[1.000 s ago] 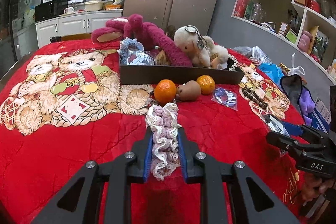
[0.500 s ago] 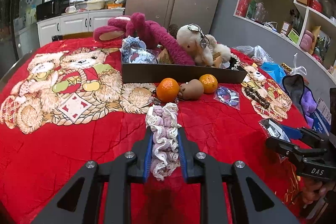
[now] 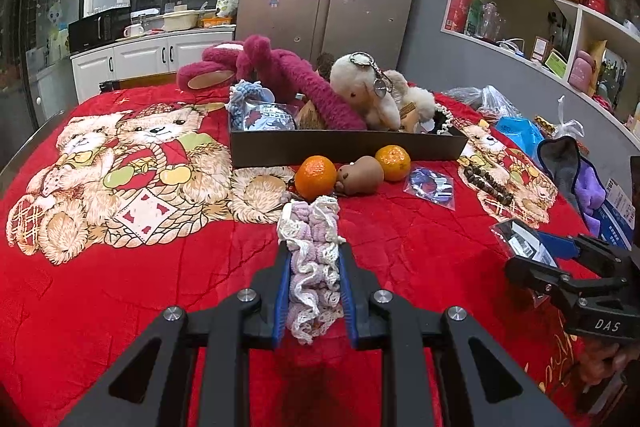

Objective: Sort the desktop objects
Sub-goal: 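Close the right tool on the clear-bagged black packet while the left tool holds the scrunchie, then carry the pink scrunchie over the dark tray while the right tool carries the black packet there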

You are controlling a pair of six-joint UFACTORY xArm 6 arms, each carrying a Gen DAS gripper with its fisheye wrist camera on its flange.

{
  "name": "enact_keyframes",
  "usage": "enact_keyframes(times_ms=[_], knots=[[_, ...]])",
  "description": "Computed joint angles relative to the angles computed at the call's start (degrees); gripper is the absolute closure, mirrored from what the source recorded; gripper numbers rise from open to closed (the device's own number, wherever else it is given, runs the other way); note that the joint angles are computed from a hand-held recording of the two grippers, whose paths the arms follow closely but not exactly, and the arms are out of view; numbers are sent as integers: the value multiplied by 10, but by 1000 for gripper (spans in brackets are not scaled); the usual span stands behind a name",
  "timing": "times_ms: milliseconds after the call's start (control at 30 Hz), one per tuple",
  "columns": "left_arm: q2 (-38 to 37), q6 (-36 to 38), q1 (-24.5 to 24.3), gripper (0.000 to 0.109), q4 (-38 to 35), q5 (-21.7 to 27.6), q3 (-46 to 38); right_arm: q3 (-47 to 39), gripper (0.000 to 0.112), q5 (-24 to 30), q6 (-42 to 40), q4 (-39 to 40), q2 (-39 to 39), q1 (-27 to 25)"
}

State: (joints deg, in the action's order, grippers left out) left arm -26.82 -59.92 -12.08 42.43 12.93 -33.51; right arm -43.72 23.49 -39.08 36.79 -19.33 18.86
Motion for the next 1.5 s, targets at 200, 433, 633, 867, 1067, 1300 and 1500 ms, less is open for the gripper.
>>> enact_keyframes(times_ms=[200, 433, 633, 867, 1067, 1300, 1500], knots=[[-6, -28, -5, 87, 34, 10, -3, 2, 47, -6, -19, 19, -5, 1], [-17, -22, -7, 87, 23, 7, -22, -13, 47, 0, -35, 52, -3, 3], [-1, 41, -7, 87, -22, 17, -75, -64, 47, 3, -5, 22, 18, 2], [64, 131, 10, 87, -101, 0, -170, -170, 47, 11, 15, -2, 67, -1], [170, 253, 11, 87, -219, 9, -287, -291, 47, -37, 106, -107, 162, 6], [323, 284, 24, 87, -271, 67, -453, -477, 47, 1, 189, -159, 318, 1], [449, 335, 43, 87, -343, 126, -600, -711, 47, 91, 237, -194, 494, -10]])
